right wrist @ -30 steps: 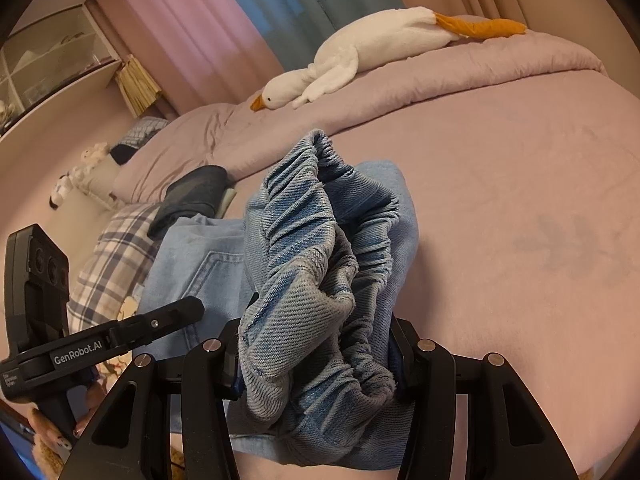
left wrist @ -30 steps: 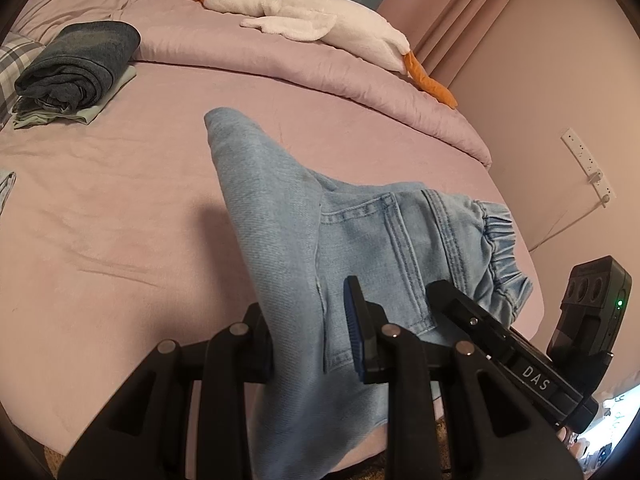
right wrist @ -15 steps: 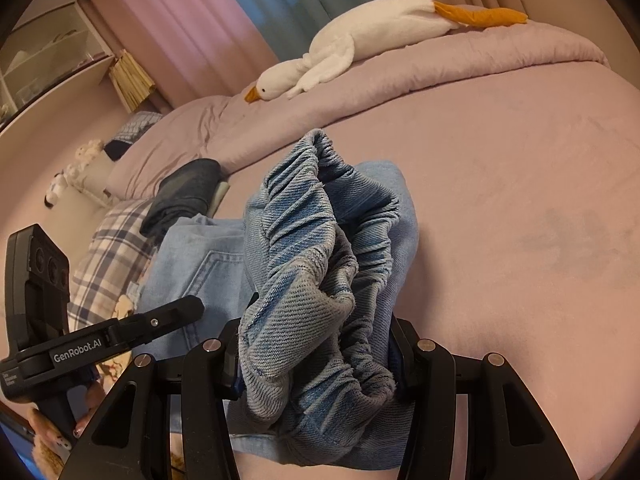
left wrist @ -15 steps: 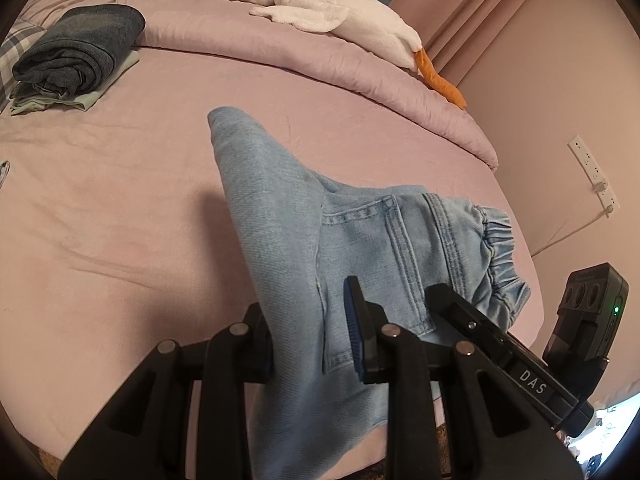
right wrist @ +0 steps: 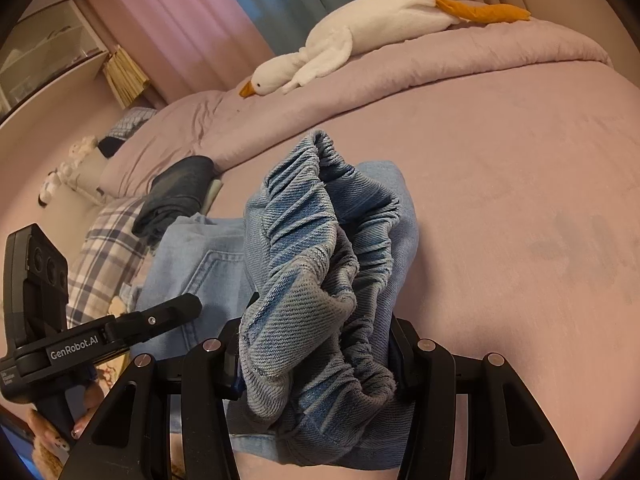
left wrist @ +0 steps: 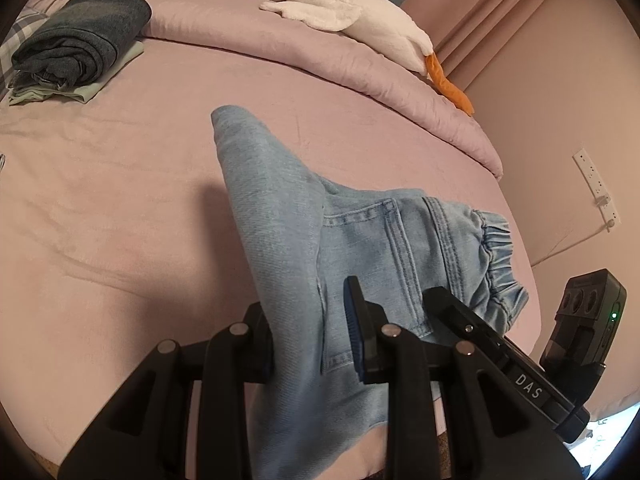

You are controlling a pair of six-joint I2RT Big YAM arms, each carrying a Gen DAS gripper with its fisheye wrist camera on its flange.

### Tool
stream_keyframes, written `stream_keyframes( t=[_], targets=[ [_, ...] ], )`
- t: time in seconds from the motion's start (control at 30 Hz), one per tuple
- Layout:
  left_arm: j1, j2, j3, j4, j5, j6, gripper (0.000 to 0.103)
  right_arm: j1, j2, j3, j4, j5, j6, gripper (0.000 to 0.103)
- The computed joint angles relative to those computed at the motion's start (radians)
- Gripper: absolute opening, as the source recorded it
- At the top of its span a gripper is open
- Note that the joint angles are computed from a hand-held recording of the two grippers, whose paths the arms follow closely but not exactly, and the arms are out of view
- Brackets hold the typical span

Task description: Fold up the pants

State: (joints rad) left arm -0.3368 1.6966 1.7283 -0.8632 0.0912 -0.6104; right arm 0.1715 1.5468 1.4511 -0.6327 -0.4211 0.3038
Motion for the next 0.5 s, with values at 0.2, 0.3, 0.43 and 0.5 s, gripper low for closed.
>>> stream_keyframes(
  t=[0.2,0.3,0.43,0.5],
  targets=[
    [0.008,0.011,0.011,-0.018,-0.002,-0.009,0.026,0.014,0.024,0.019,-0.013,0.016,-0.006,0.053],
    [0.017,0.02,0.014,-0.022,0.015,-0.021,0.026,0.018,0.04,0.035,-0.025,0.021,-0.008,0.053],
    [0.023,0.035,0.025,-0.033,0.024,-0.019,0.026,0.02,0.058,0.049,-0.041,0.027,-0.012,0.053],
    [0.027,0.045,0.031,-0.037,0.034,-0.023,0.026,0.022,0.062,0.051,-0.047,0.035,-0.015,0.053]
  ],
)
